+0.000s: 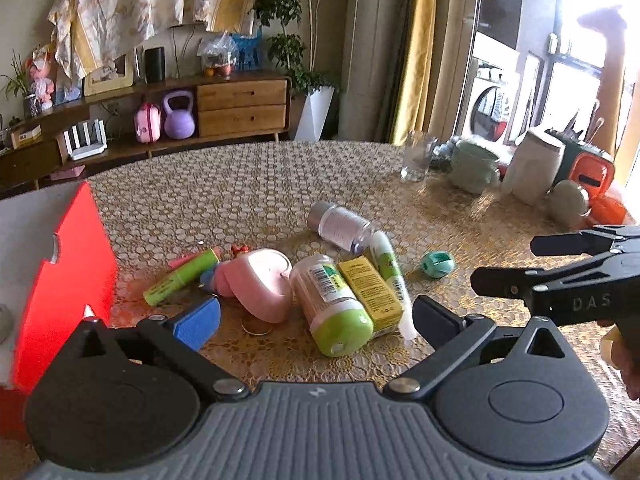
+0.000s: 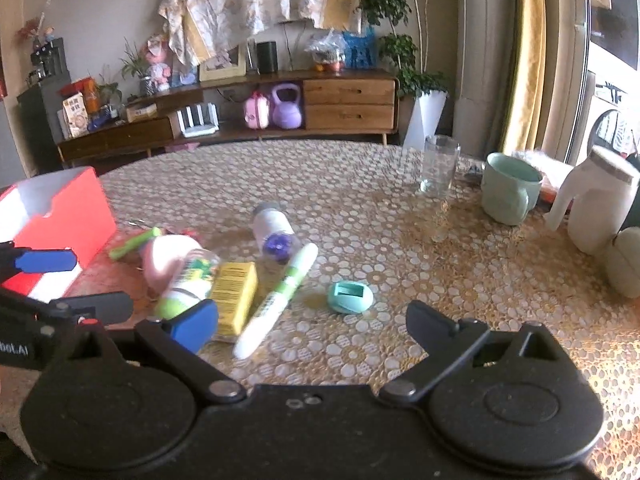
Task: Organize rigid objects
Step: 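Grasp the teal holder with the right tool while the left grasps the green-capped bottle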
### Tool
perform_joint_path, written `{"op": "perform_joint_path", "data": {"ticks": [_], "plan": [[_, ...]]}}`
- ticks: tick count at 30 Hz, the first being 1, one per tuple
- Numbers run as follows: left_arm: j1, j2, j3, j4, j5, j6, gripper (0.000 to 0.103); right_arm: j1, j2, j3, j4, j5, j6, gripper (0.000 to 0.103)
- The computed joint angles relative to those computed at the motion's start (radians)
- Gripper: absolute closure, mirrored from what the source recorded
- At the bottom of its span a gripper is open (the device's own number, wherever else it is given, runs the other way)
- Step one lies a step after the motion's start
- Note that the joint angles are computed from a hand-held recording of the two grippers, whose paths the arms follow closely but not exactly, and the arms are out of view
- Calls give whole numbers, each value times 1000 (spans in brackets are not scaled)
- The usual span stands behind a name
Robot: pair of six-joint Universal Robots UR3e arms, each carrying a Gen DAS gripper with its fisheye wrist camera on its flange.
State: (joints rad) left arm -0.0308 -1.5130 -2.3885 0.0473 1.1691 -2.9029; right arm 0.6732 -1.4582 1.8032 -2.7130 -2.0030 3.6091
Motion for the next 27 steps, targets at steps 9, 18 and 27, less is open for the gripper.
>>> {"op": "perform_joint_path", "data": {"ticks": [9, 18, 27], "plan": [[-100, -231, 113, 89, 111, -53, 0, -106, 97, -14, -37, 75, -49, 10], [-92, -320, 162, 100, 104, -108, 10, -157, 168, -53, -36, 132, -76, 23], [-69, -325, 189, 54, 14, -142, 41, -177, 210, -76, -42, 143, -69, 35]]}}
